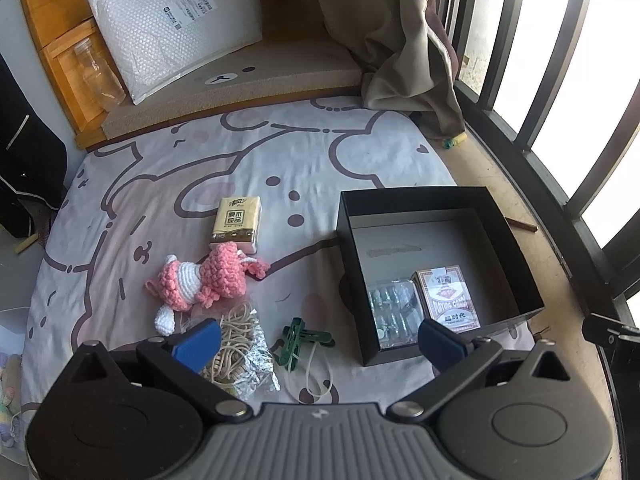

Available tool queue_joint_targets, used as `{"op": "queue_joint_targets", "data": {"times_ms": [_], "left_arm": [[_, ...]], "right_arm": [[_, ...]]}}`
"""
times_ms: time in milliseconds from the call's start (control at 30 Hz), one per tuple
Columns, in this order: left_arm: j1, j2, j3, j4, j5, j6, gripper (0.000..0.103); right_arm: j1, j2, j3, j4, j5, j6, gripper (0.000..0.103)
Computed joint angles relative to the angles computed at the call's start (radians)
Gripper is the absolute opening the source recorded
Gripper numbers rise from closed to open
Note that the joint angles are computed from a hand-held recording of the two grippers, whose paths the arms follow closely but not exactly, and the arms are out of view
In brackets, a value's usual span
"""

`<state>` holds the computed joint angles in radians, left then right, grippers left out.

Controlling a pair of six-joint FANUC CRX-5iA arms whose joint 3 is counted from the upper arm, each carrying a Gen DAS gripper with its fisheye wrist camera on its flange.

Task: Organize objects
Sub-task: 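Withdraw both tools up from the black box, then move the left tool to the clear cable bag while the right tool moves to the green clip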

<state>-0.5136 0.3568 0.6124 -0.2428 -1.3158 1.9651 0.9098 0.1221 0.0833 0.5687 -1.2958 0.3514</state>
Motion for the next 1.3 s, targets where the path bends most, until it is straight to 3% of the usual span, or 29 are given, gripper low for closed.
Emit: {"op": "queue_joint_targets", "data": {"times_ms": [500,1300], "left_arm": [[0.037,-0.036,-0.048,-0.01,0.015,0.004,0.103],[0.143,-0.159,-0.186,-0.073,0.008,0.045,0.103]], "right_arm": [[0.003,0.043,0.043,-0.01,0.023,0.012,0.103],[0.034,0.221,0.278,-0.07,0.083,0.167,0.103]]}}
